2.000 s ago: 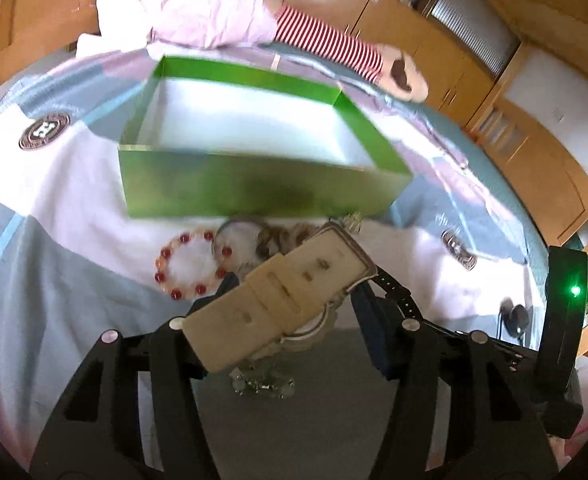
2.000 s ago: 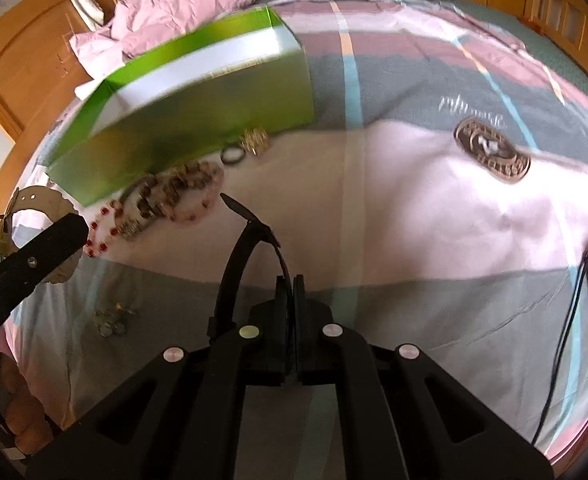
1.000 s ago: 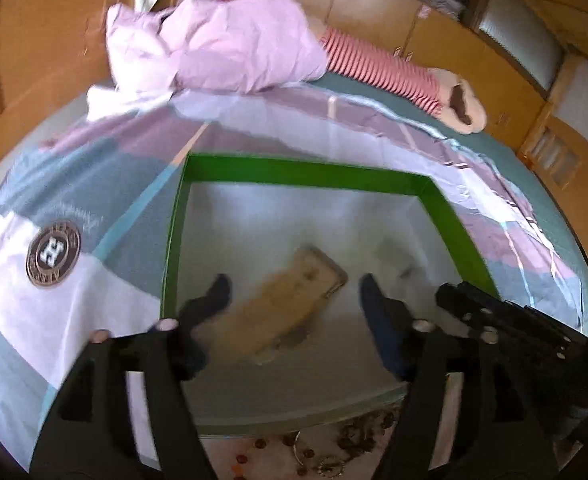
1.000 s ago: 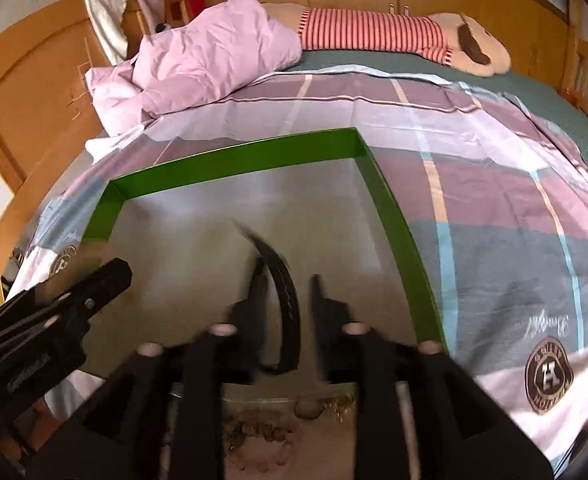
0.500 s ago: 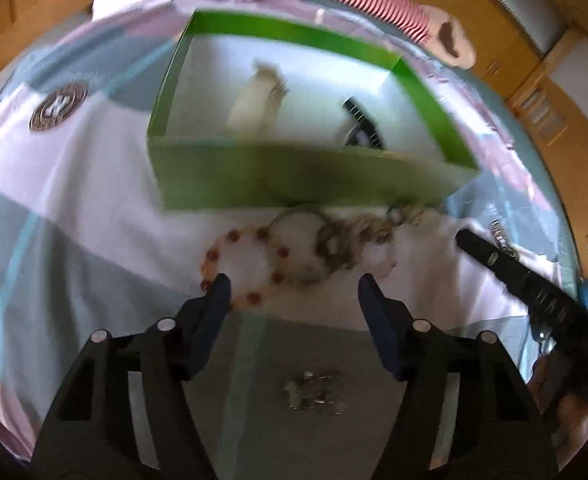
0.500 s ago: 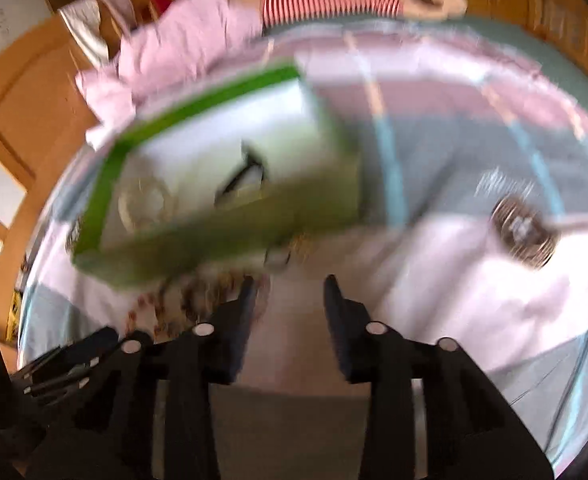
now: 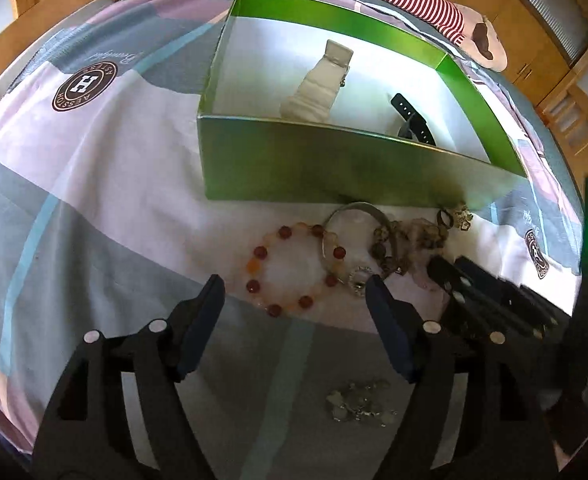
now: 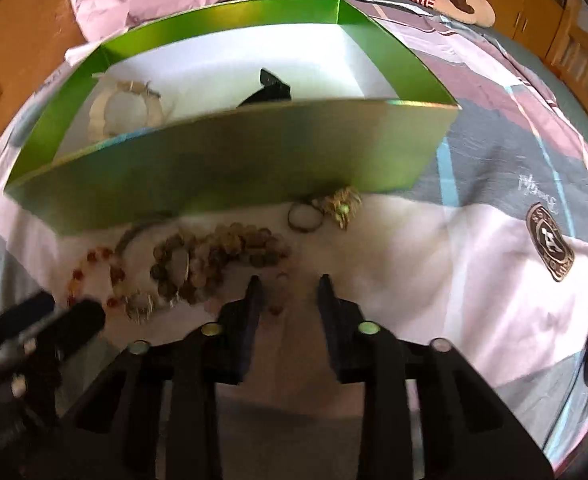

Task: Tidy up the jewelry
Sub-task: 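Open both tools to drop the watches into the green box, then lower the left tool onto the small silver charm and close it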

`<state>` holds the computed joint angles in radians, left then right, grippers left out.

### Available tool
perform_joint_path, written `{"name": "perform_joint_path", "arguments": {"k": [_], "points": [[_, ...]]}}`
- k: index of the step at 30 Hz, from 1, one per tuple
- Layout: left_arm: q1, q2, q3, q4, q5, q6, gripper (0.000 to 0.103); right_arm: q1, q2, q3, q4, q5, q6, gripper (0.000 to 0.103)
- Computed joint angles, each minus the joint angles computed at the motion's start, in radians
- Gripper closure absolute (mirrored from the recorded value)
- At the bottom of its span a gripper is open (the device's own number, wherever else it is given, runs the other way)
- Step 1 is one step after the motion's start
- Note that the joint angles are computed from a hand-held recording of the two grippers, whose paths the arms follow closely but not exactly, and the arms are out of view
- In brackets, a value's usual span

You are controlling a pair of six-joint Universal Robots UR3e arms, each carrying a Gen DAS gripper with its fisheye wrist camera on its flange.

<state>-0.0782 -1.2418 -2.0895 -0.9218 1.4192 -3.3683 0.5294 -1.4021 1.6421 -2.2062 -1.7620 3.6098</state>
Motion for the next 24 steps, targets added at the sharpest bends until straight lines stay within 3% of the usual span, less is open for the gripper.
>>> {"name": "perform_joint_path", "arguments": {"k": [1,3,12,17,24], "points": [[0.005,0.005,-0.001,-0.006,-0.005,0.007,0.029,0.006,-0.016,0.007,0.022,-0.001,-0.004,0.091],[0.005,0.008,0.001,-0.009,-0.008,0.009,0.028,0.02,-0.051,0.026,0.064,-0.014,-0.006,0.095],[-0.016,0.009,0.004,-0.014,-0.007,0.015,0.027,0.0,-0.334,0.231,0.054,-0.032,0.041,0.095],[-0.031,0.04,-0.002,-0.035,-0.011,0.011,0.026,-0.025,-0.379,0.252,0.029,-0.017,0.049,0.095],[-0.095,0.223,-0.082,-0.141,-0.071,0.041,0.021,-0.009,-0.338,0.258,0.014,0.02,0.085,0.095]]}}
